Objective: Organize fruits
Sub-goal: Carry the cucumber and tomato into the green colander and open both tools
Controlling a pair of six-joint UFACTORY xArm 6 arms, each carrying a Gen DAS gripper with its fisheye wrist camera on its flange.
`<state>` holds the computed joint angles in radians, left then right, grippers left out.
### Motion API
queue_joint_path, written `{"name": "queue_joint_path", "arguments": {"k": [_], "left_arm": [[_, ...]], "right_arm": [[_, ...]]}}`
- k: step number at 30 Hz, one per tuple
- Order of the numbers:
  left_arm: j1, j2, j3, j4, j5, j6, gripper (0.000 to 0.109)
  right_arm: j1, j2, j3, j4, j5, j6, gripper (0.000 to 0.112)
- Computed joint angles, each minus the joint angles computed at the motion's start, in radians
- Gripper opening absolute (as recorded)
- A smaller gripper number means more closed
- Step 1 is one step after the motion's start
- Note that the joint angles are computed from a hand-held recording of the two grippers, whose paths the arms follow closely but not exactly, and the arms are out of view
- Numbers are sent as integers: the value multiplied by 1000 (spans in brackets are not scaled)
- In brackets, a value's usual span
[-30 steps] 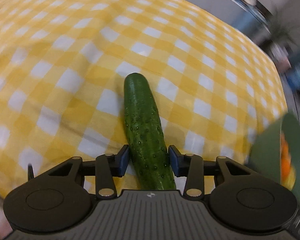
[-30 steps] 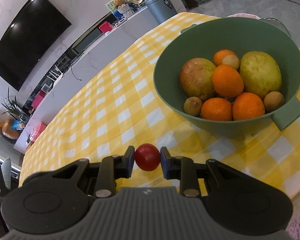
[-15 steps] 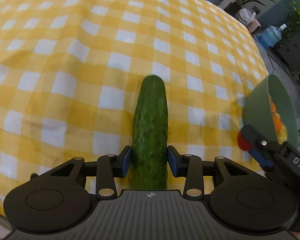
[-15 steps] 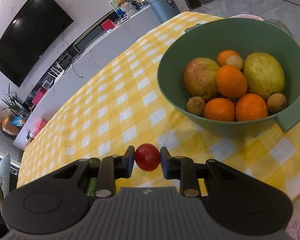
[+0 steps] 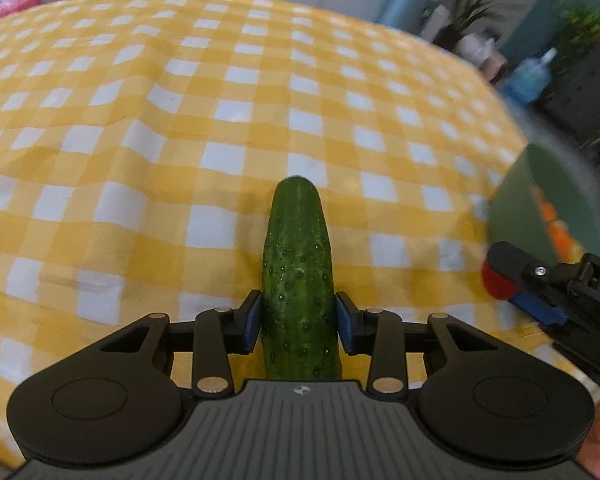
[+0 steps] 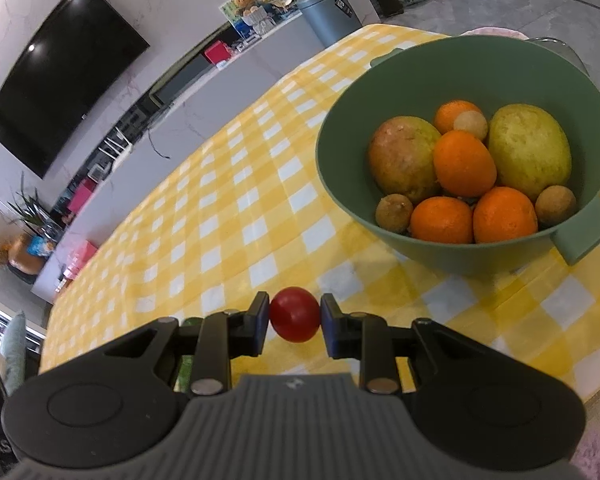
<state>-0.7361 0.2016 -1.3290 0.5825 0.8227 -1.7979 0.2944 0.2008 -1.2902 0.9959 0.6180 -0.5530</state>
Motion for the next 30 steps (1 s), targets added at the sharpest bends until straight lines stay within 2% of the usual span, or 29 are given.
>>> {"name": "queue_joint_path", "arguments": {"k": [3, 6, 8, 11, 13, 15, 17, 21, 25, 30], "left_arm": [[16, -64, 115, 126, -163, -109, 43], [20, -84, 144, 240, -223, -174, 42], [37, -98, 173, 325, -301, -267, 42], [68, -107, 201, 503, -416, -459, 42], [90, -109, 208, 680, -483, -643, 42], [103, -107, 199, 871, -514, -844, 42], [107, -102, 178, 969, -520, -940, 42], [108, -66, 101, 971, -512, -873, 42], [129, 9, -17, 1002, -563, -866, 42], [149, 162, -214, 818, -621, -607, 42]], "right_arm": [[-19, -7, 1, 85, 26, -51, 24], [-48, -16, 4, 176, 38, -93, 24], [-74, -25, 11, 235, 32, -108, 24], [-124, -42, 28, 350, 14, -149, 24], [-157, -51, 42, 438, 1, -179, 24], [-183, -58, 55, 512, -19, -204, 24], [-195, -58, 61, 546, -36, -219, 24], [-199, -46, 56, 538, -56, -196, 24], [-178, -50, 58, 506, -139, -188, 26], [-182, -47, 60, 509, -141, -195, 28]]}}
